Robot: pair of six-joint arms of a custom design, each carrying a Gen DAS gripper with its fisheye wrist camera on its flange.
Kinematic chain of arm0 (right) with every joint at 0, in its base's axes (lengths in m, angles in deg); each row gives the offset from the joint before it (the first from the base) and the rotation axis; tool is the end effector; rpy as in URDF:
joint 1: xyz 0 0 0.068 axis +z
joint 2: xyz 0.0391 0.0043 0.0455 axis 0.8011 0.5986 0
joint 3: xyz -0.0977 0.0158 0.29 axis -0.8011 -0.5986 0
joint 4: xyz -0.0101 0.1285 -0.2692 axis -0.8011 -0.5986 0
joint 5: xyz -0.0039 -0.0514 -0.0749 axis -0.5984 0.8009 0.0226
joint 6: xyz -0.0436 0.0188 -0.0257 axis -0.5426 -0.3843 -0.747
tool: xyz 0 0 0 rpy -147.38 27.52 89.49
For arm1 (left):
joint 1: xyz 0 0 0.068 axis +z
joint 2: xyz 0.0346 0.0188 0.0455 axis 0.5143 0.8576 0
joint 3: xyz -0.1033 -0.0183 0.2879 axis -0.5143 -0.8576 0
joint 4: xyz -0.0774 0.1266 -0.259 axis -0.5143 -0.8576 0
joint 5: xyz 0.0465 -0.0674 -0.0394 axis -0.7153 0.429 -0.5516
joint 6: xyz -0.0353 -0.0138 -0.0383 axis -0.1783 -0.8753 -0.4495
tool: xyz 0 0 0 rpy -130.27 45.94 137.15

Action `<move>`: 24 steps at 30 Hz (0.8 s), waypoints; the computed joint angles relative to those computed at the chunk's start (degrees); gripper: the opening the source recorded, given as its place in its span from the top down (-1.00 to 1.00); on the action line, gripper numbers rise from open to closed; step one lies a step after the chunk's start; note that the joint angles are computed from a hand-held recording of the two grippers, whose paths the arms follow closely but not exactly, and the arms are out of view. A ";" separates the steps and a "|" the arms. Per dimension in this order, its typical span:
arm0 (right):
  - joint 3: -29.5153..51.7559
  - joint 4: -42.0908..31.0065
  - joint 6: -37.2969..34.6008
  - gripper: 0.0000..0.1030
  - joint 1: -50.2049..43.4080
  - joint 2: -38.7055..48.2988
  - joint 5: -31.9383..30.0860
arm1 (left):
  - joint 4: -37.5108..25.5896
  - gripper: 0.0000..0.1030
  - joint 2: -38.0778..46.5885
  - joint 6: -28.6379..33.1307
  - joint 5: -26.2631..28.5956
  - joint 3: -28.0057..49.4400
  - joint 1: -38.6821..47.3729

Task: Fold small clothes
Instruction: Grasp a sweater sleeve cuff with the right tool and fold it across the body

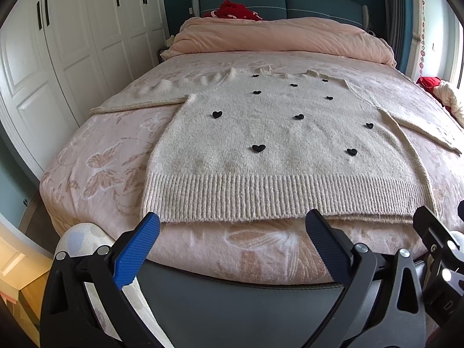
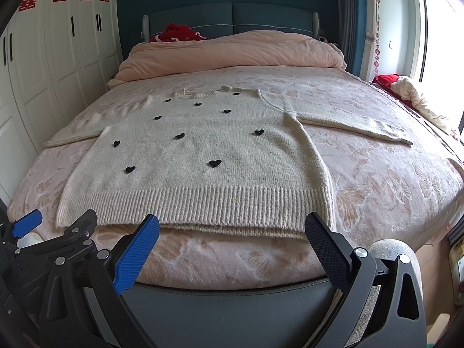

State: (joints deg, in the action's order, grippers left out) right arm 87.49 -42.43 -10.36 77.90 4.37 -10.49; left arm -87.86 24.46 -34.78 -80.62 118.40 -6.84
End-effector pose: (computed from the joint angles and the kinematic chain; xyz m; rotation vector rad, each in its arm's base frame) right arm 0.2727 0.1050 0.1869 0.4451 2.2537 -0.1404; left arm 0.3267 -0.2356 0.2127 0.2052 2.3493 0.0200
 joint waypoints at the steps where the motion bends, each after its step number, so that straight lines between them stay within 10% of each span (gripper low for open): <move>1: -0.51 0.45 -0.23 -0.90 -0.29 -0.14 -0.60 | 0.38 -0.91 -0.23 0.18 0.20 -0.54 0.25; 12: -1.88 9.01 -12.33 -0.90 -33.95 -1.11 -17.72 | -1.47 -0.91 2.40 2.98 3.08 3.75 5.88; 24: 48.13 -5.32 -10.80 -0.89 -70.04 44.47 -27.57 | -12.69 -0.91 15.22 1.97 -1.15 23.61 5.82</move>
State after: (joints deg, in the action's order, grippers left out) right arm 135.62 -47.75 -21.15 7.86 48.84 -38.06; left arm -100.55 39.68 -32.81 -81.78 142.01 -1.02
